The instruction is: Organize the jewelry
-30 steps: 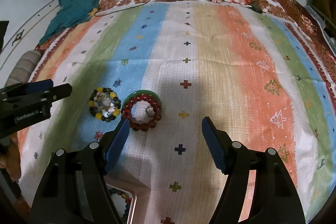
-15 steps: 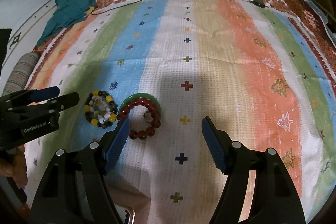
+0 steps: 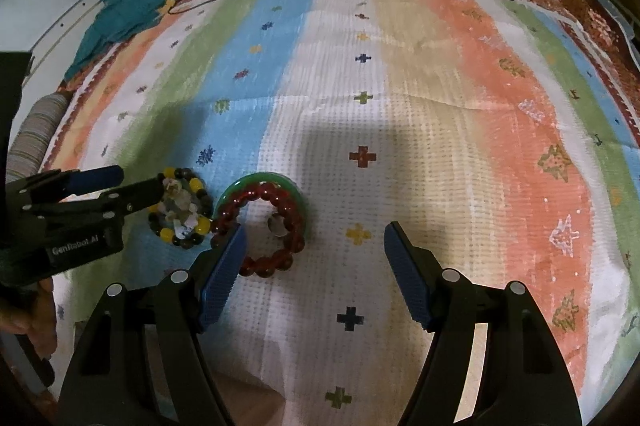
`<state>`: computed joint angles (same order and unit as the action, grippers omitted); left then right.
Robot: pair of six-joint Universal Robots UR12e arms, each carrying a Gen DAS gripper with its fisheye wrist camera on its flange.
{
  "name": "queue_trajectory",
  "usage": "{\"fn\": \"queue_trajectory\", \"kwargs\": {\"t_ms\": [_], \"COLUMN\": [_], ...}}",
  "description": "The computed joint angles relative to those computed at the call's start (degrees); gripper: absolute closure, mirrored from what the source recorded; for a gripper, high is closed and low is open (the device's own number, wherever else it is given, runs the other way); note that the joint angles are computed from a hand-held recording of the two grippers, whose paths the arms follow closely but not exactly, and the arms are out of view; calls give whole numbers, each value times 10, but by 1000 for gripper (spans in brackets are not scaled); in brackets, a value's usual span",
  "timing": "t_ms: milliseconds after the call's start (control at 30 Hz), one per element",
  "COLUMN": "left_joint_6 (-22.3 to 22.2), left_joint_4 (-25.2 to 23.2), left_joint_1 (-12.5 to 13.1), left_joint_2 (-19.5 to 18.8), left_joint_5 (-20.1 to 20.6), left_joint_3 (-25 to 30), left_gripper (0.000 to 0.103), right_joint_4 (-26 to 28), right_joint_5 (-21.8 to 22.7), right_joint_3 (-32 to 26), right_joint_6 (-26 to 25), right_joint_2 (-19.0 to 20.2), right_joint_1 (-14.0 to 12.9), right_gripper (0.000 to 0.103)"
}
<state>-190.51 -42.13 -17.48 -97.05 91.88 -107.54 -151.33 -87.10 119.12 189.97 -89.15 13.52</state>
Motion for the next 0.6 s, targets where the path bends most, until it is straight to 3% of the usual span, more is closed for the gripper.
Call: {"fn": "queue_trajectory", "kwargs": {"t_ms": [367, 600], "left_joint_6": [20, 26], "left_joint_4": [-7, -17], "left_joint_1": [-3, 0], "left_joint_2": [-13, -24], "left_joint_5": [12, 0], "left_joint_3": [5, 11], "left_gripper": [45, 59], "right_joint_4": [13, 28], "right_joint_5": [2, 18], "right_joint_3": [-7, -12], "right_joint_6": [-10, -6], "right_joint_2": [11, 21], "right_joint_1": [1, -5], "right_gripper": [33, 55]}}
